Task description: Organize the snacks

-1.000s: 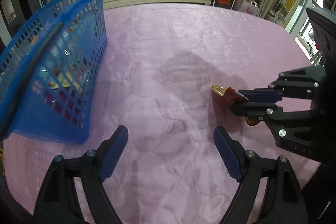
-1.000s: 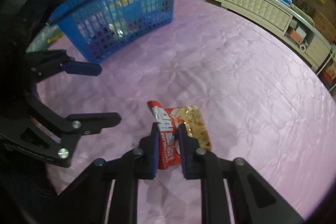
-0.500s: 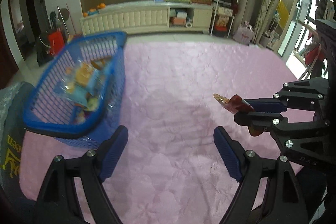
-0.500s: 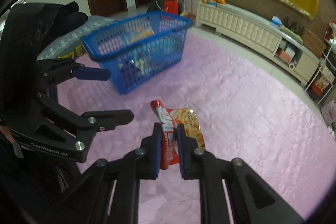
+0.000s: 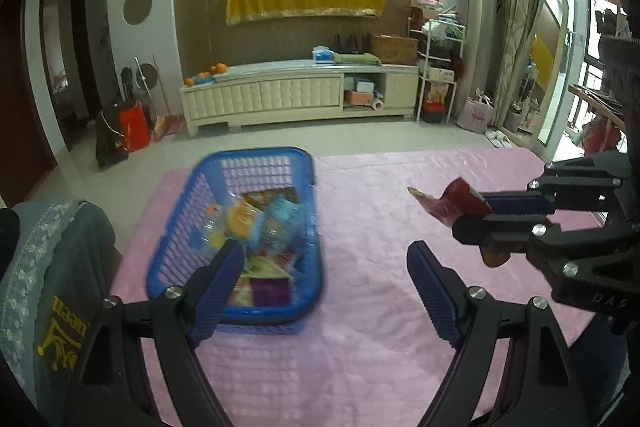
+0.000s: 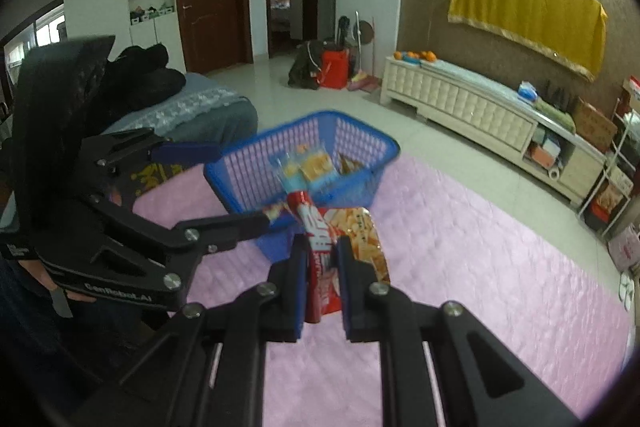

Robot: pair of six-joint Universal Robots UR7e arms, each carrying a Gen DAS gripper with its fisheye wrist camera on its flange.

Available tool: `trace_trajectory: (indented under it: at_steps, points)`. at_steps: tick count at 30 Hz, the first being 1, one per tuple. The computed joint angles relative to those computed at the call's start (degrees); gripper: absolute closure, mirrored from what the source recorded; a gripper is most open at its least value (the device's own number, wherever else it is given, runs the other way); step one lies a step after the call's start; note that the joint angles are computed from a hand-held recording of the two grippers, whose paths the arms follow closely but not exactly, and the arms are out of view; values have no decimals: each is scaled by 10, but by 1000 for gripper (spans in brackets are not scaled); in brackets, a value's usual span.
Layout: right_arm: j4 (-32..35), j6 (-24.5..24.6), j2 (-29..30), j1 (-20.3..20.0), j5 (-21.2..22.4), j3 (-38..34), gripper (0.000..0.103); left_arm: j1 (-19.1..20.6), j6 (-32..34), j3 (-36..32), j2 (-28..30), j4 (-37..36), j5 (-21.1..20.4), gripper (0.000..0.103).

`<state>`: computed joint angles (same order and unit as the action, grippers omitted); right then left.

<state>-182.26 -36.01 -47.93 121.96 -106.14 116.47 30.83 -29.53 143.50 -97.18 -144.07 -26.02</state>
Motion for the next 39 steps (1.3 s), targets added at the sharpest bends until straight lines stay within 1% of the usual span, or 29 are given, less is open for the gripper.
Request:
trace_trajectory:
  at_steps: [3, 6, 8, 9, 10, 11, 12, 13, 15, 17, 23, 25, 27, 29, 30, 31, 32, 33, 34, 36, 39]
  points:
    - [3, -1, 21, 10, 2, -23, 85, 14, 11, -1, -22, 11, 14, 21]
    - [16, -1, 47, 18, 2, -55, 85, 36, 45, -4, -39, 5, 10, 21]
    - [28, -1, 65, 22, 3, -78, 85, 50, 61, -9, -46, 11, 19, 21]
    - [37, 0, 76, 24, 2, -92, 85, 57, 69, -11, -46, 13, 30, 19]
    - [44, 0, 83, 25, 4, -101, 85, 61, 78, -11, -46, 8, 42, 13]
    - [48, 0, 91, 25, 6, -110, 85, 66, 86, -11, -46, 0, 47, 10]
    - [53, -1, 96, 24, 7, -115, 85, 73, 96, -12, -47, -7, 49, 3]
    - [63, -2, 107, 24, 8, -128, 85, 81, 111, -12, -49, -24, 48, 0]
    - [74, -1, 120, 25, 6, -141, 85, 102, 146, -15, -48, -60, 41, 0]
    - [88, -5, 137, 24, 0, -160, 85, 121, 160, -20, -44, -75, 40, 0]
    - [132, 3, 186, 15, -20, -219, 85, 175, 197, -33, -30, -114, 15, 0]
    - [145, 3, 200, 15, -30, -235, 85, 189, 206, -37, -21, -126, 6, 0]
    - [138, -13, 216, 17, -56, -246, 84, 199, 217, -37, -11, -147, 5, 0]
    - [141, -28, 227, 18, -74, -255, 78, 204, 220, -38, -8, -157, -2, 0]
    - [138, -32, 229, 19, -79, -256, 67, 205, 219, -38, -9, -157, -4, 0]
    - [132, -39, 231, 19, -81, -255, 50, 204, 217, -37, -10, -155, -4, 0]
    - [119, -44, 231, 19, -84, -251, 42, 203, 214, -36, -15, -148, -4, 0]
    - [105, -46, 231, 19, -87, -247, 29, 202, 212, -34, -17, -144, -3, 0]
    - [85, -44, 229, 19, -88, -239, 24, 200, 209, -32, -16, -143, -2, 0]
    - [62, -28, 219, 17, -80, -222, 21, 188, 187, -22, -28, -129, -5, 0]
    - [40, 10, 193, 13, -67, -189, 19, 165, 151, -5, -55, -103, -12, 0]
